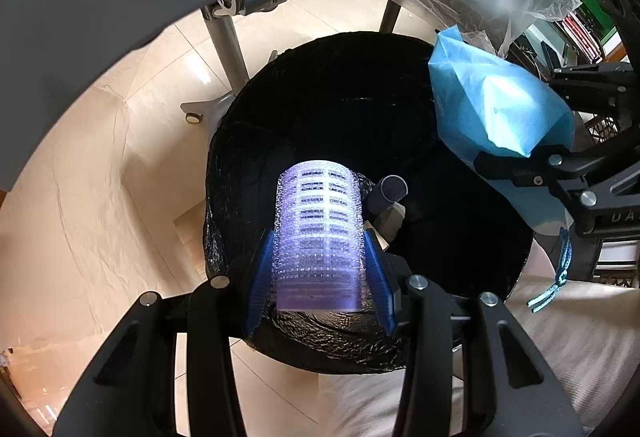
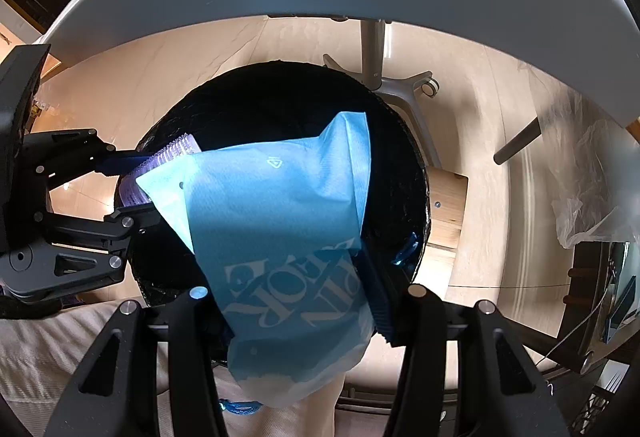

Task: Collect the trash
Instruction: 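Carry the blue bag and purple curler over the black bin and lower them, then open both tools over the bin and swing back toward the table, then grasp the yellow cloth drawstring bag with the right tool while the left tool grasps the yellow cup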

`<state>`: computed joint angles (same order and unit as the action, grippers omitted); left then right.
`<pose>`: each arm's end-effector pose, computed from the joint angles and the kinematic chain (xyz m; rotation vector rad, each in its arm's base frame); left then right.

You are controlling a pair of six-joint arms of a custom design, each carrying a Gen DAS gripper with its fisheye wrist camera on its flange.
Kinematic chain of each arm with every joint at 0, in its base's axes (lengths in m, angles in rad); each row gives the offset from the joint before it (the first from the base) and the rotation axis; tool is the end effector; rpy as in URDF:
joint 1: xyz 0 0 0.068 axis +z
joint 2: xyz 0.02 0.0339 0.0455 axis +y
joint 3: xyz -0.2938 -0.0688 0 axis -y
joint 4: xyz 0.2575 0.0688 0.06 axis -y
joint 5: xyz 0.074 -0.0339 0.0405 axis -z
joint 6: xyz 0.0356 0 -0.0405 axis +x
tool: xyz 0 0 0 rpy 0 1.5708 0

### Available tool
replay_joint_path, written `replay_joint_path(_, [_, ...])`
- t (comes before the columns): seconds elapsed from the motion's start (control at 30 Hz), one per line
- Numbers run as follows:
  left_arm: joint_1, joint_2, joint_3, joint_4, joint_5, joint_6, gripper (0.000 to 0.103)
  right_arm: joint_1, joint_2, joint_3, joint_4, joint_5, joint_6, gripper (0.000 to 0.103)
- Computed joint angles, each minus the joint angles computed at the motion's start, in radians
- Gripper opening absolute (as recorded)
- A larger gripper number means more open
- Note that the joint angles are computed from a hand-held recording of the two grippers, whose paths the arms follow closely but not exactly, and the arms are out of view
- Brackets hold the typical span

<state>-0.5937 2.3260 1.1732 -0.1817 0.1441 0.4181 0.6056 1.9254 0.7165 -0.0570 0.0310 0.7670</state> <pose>0.3339 -0.2315 0.0103 1.4317 2.5330 -0.2395 0.2491 0.1711 0.0649 0.2387 2.8662 0.2455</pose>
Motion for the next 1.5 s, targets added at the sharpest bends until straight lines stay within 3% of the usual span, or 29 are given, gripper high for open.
replay_joint_path(0.7, [0.003, -0.008, -0.02, 0.046, -0.008, -0.018, 0.045, -0.019, -0.011, -0.005, 0.011, 0.005, -0.027, 0.051])
replay_joint_path(0.83, [0.013, -0.039, -0.047, 0.063, 0.025, -0.013, 0.069, -0.029, -0.049, -0.041, 0.039, -0.009, -0.009, 0.076])
replay_joint_path(1.0, [0.04, -0.113, -0.088, 0.032, 0.057, 0.001, 0.069, -0.024, -0.151, -0.082, -0.027, 0.012, 0.003, 0.076])
replay_joint_path(1.17, [0.094, -0.333, -0.172, -0.001, 0.173, 0.029, 0.07, 0.011, -0.441, -0.121, -0.194, 0.109, 0.024, 0.076])
replay_joint_path(1.2, [0.103, -0.369, -0.174, -0.01, 0.2, 0.028, 0.072, 0.013, -0.481, -0.111, -0.226, 0.138, 0.012, 0.076])
replay_joint_path(1.27, [0.122, -0.445, -0.167, -0.005, 0.26, 0.003, 0.09, 0.003, -0.568, -0.065, -0.304, 0.225, -0.032, 0.088])
replay_joint_path(1.3, [0.124, -0.459, -0.157, 0.006, 0.266, -0.013, 0.093, -0.008, -0.583, -0.044, -0.319, 0.255, -0.048, 0.09])
replay_joint_path(1.5, [0.073, -0.347, 0.039, 0.019, 0.152, -0.176, 0.096, -0.224, -0.493, 0.099, -0.283, 0.297, -0.203, 0.094])
